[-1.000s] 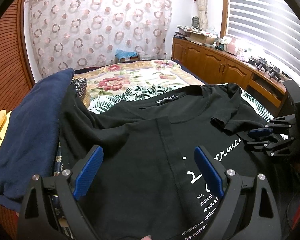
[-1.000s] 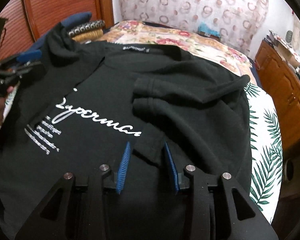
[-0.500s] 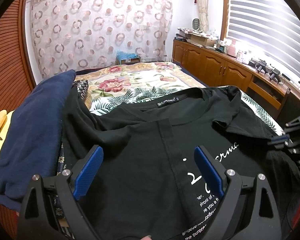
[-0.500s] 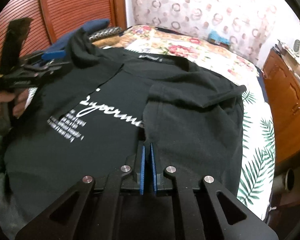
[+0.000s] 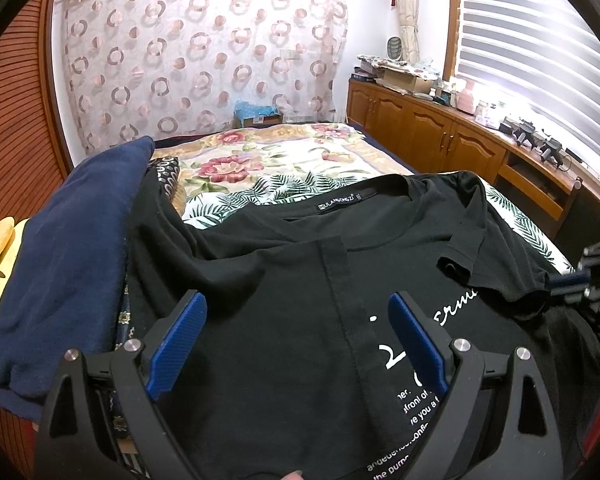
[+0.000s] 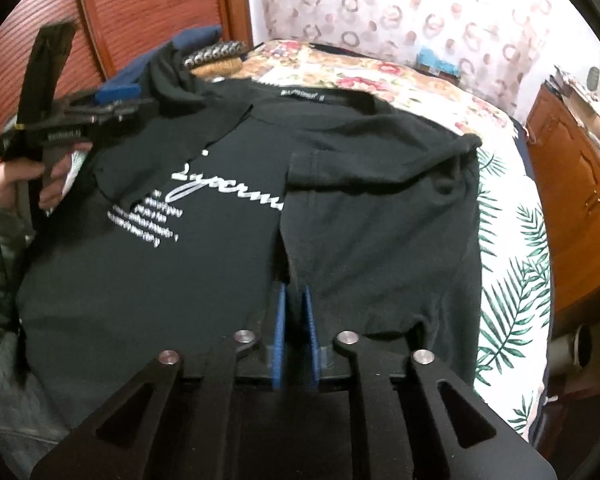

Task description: Fold small clothes

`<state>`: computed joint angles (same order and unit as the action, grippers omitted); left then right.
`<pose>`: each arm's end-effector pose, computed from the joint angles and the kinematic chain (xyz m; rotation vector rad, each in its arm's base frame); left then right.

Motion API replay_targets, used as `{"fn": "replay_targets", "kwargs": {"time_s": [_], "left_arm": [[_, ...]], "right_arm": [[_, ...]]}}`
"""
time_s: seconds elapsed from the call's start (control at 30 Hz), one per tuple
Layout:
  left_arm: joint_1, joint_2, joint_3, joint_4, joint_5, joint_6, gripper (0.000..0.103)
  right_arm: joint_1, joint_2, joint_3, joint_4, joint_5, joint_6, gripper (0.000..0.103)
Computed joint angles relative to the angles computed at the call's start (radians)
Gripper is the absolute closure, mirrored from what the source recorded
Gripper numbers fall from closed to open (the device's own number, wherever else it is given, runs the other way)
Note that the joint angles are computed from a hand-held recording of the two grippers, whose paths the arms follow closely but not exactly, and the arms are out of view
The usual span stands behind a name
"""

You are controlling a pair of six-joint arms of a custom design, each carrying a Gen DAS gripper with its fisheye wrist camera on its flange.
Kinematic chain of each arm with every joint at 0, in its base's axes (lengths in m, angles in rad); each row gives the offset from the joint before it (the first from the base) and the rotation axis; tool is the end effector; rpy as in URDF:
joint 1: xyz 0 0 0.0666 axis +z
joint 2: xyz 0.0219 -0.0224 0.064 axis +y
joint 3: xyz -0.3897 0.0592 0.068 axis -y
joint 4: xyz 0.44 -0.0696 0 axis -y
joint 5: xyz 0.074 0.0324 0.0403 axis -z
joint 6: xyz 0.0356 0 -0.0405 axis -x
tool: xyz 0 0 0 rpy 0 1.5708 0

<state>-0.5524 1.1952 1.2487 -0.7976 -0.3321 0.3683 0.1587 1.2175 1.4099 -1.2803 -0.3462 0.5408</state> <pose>0.3980 -0.2322 0.4685 0.0423 2.2673 -0.1011 0.4252 0.0799 0.5086 -0.9911 2.3921 0.3231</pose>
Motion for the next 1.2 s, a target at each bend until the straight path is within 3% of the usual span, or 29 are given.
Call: {"fn": "replay_targets", "kwargs": {"time_s": [0.13,0.23,0.53,0.8,1.1,1.2], "left_arm": [[0.002,0.000,0.001,0.000,0.001,-0.001,0.010],[0.003,-0.002,-0.001,0.002,0.000,-0.004,0.010],[0.010,-0.004,-0.007,0.003,-0.003,0.003,0.010],[0.015,0.002,-0.005,-0.003,-0.018,0.018,0.010],[0.022,0.019,0.021,-0.047,-0.035,0.044,0.010],[0.029,0.013,0.024,-0.044,0.001,0.034,0.010]], "right_arm": [[-0.007,0.025,0.040,0.044,0.015,-0.023,0.081],[-0.009,0.062,0.076,0.076,0.031,-0.026,0.068],[0.021,0.249,0.170,0.142,0.126,0.006,0.068],[0.042,0.374,0.303,0.174,0.075,0.000,0.068],[0.032,0.391,0.345,0.226,0.053,-0.049,0.067],[-0.001,0.369,0.323,0.242,0.052,-0.051,0.055]]}}
